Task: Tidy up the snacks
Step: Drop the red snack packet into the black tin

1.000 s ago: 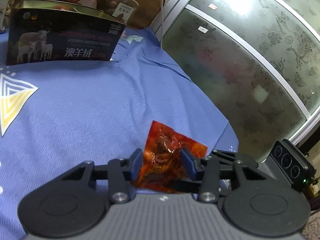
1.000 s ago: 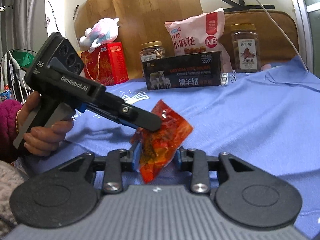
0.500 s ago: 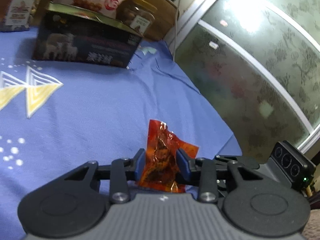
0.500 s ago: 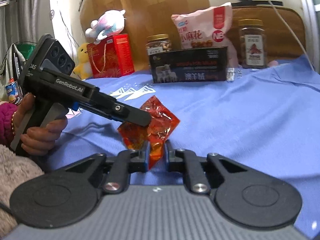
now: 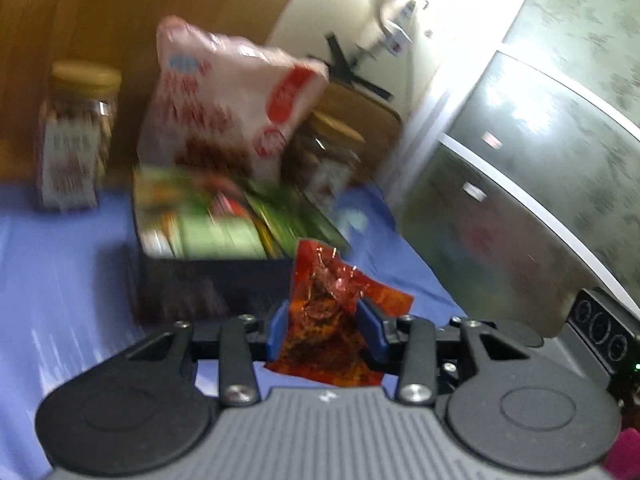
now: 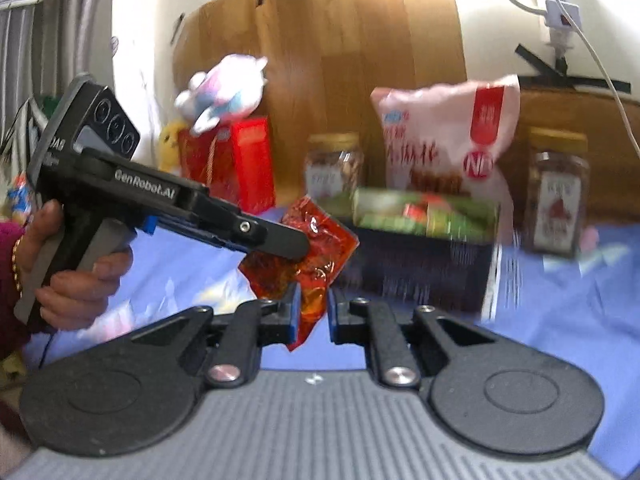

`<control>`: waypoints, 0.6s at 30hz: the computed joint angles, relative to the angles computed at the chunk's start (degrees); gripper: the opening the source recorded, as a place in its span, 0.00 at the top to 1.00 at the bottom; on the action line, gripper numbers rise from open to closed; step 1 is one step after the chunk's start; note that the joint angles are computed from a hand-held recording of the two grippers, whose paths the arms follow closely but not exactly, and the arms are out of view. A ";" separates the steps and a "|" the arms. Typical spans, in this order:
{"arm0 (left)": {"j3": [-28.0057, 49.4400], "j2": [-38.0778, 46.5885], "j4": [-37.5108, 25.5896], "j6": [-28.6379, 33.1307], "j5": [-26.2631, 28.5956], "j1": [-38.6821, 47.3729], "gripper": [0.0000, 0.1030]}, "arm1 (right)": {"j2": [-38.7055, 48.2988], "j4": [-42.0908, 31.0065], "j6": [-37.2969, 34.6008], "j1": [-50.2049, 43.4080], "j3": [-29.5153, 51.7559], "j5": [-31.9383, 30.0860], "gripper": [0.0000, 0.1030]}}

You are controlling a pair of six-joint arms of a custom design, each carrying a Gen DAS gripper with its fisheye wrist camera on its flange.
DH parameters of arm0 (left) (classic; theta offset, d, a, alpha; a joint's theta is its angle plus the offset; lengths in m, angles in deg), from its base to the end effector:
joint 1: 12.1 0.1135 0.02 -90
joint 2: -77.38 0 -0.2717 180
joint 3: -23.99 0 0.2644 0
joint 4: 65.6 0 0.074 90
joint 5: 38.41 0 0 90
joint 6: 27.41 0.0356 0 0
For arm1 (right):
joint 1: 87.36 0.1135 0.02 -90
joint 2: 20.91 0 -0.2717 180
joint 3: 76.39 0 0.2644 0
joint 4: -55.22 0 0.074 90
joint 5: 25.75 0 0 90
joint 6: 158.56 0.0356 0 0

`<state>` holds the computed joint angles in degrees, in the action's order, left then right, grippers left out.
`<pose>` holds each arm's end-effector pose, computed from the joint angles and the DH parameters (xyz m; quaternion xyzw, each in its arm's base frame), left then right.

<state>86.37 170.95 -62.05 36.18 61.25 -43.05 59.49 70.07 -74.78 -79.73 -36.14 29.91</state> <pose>0.3055 -0.1901 0.1971 0.0773 0.8501 -0.3108 0.4180 0.2652 0.0558 0.1667 -0.2541 0.7822 0.2557 0.5081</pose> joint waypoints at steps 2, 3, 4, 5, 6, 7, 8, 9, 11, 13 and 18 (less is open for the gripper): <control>6.70 3.38 -3.96 2.18 -0.71 2.32 0.63 | 6.17 0.62 1.55 1.19 6.42 1.79 0.84; 9.75 5.21 -5.61 3.12 -1.31 3.27 0.63 | 8.86 0.03 2.09 1.80 9.62 2.76 0.84; 12.69 7.02 -7.30 3.74 -2.18 4.04 0.62 | 12.02 -1.37 2.78 2.37 13.67 3.52 0.84; 14.77 8.51 -8.42 4.16 -3.02 4.63 0.59 | 14.67 -2.83 3.36 2.81 17.10 3.77 0.84; 17.27 10.42 -9.69 4.81 -4.03 5.29 0.57 | 17.10 -4.21 3.98 3.13 20.24 3.85 0.84; 19.20 12.22 -10.39 5.34 -5.03 5.83 0.55 | 19.80 -6.30 4.38 3.54 23.98 4.06 0.84; 21.36 14.06 -11.63 5.40 -7.12 6.08 0.50 | 21.59 -7.85 4.51 4.11 26.37 4.74 0.82; 22.63 15.15 -12.74 5.35 -8.87 6.35 0.45 | 23.36 -8.90 4.63 4.68 28.41 5.70 0.80; 25.01 17.52 -14.15 5.56 -12.21 6.34 0.44 | 25.94 -9.09 4.96 5.82 30.61 9.33 0.70; 24.59 18.04 -13.33 5.80 -14.25 6.18 0.41 | 26.98 -7.02 6.58 5.94 30.27 11.24 0.68; 21.52 16.15 -12.18 6.07 -19.83 4.20 0.37 | 24.17 1.21 13.50 4.31 23.24 12.39 0.65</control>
